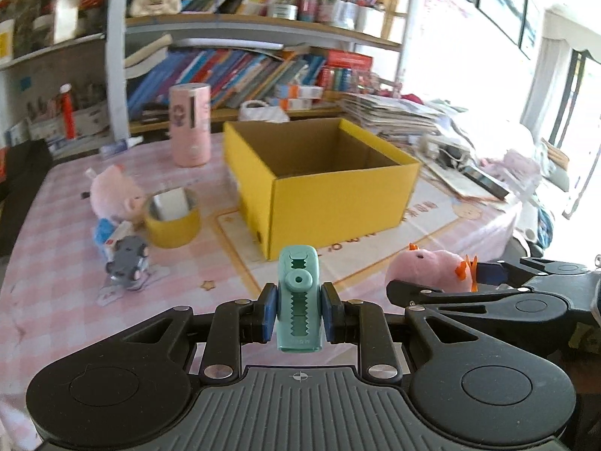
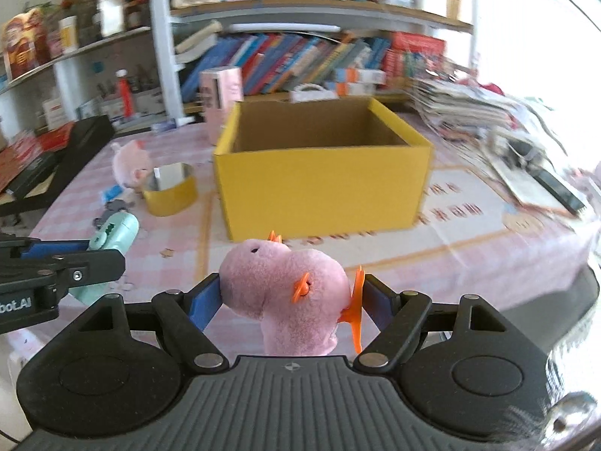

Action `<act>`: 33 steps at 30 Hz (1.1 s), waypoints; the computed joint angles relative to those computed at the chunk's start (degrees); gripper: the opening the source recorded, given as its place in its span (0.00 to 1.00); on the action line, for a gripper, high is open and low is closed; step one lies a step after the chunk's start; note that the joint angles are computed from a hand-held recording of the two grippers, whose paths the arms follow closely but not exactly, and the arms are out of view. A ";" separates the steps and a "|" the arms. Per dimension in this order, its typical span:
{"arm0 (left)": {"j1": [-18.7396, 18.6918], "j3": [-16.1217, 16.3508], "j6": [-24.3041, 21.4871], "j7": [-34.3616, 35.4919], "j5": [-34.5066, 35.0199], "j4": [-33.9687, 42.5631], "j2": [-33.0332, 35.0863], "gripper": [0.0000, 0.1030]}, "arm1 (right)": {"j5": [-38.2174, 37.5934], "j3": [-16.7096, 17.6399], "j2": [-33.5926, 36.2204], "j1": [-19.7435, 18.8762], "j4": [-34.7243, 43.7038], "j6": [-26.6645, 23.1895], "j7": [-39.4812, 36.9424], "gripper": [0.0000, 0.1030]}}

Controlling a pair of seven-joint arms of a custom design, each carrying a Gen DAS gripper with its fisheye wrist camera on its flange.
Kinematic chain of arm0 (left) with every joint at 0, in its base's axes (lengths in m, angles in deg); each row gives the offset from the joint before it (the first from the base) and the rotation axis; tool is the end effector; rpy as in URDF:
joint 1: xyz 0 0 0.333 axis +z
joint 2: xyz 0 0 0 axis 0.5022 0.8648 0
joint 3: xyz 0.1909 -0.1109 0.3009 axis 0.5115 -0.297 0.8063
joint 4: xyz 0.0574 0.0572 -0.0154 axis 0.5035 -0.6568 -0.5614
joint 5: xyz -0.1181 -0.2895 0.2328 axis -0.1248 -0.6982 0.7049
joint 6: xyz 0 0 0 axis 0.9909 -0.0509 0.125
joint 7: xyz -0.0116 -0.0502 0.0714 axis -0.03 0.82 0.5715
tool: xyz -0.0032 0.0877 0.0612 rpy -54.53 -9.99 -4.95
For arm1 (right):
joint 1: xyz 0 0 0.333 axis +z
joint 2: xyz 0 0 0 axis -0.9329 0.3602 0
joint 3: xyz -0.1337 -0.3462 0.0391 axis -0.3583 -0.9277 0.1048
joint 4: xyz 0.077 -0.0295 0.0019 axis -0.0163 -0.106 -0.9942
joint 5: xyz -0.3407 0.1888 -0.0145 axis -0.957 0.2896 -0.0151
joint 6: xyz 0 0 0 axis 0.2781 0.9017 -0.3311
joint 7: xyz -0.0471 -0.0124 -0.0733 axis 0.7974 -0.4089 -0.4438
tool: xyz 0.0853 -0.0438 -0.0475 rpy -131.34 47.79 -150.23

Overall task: Organize objects
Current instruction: 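Carry the green toy and pink plush toward the yellow box with both grippers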

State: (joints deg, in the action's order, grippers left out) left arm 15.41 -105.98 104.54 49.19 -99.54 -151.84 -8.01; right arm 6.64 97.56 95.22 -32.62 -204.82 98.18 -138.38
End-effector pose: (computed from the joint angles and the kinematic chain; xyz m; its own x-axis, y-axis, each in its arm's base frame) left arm 0.5454 -0.4367 0.4255 -0.7465 -0.6552 0.1161 -0.4653 0.3893 -0.7949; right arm 0.4427 0.3965 0.4049 -0.4334 -0.8999 -0.0479 -0.5417 0.3026 -0.7842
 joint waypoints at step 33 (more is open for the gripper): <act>-23.32 23.17 -8.41 -11.60 11.20 35.68 16.93 0.22 | -10.90 -4.32 -5.53 -11.48 -2.35 6.49 -1.28 0.75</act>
State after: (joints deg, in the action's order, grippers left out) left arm -7.92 -82.81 96.13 37.59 -88.34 -116.16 8.91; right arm -4.26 93.24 89.69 -44.10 -207.16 104.67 -139.66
